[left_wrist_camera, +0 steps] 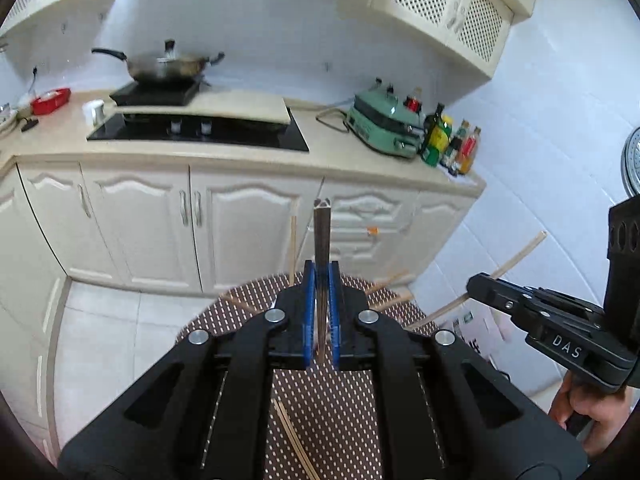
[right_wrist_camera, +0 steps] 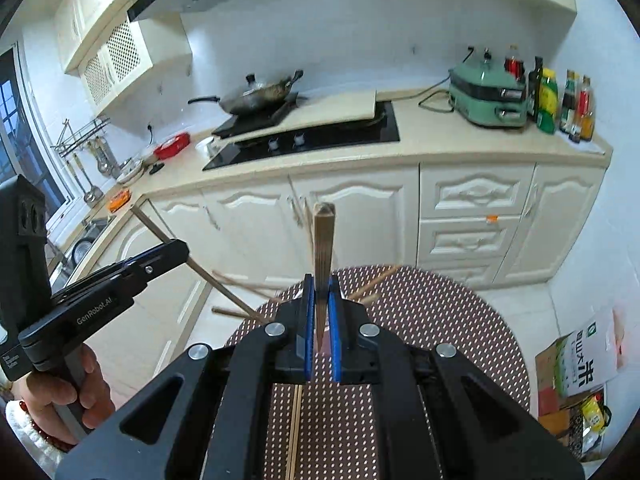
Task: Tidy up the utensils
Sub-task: 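Lift the left tool's chopstick toward the pink cup while the right tool carries its own, then lower the left tool's chopstick into the pink cup while the right tool inserts its own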
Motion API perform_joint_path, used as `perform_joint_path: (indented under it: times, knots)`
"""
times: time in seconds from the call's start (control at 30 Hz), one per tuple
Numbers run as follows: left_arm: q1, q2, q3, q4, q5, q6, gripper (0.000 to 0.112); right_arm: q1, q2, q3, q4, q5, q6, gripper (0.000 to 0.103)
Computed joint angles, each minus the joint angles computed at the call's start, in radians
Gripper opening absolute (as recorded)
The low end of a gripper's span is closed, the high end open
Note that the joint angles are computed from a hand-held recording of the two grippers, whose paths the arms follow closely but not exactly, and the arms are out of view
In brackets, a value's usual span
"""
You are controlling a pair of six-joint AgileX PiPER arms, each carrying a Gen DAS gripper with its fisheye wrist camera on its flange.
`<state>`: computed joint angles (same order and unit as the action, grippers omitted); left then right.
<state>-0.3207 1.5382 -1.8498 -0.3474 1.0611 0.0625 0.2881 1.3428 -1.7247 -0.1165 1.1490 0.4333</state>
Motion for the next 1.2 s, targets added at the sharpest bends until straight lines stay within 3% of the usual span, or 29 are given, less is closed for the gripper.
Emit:
perform_joint_path:
  times: [0.27, 0.7, 1.2]
  knots:
    - [-0.006, 0.032, -0.048, 0.051, -0.038, -0.04, 0.006, 0.007, 0.043, -0.044, -0.075, -0.026, 0.001, 0.005]
    - [-0.019, 0.102, -0.03, 0.086, -0.086, -0.021, 0.006, -0.001, 0.11, 0.005, -0.044, -0.087, -0.022, 0.005]
    - [-0.005, 0.156, 0.013, 0.052, -0.017, 0.039, 0.007, -0.01, 0.146, 0.082, 0.013, -0.089, -0.039, 0.005]
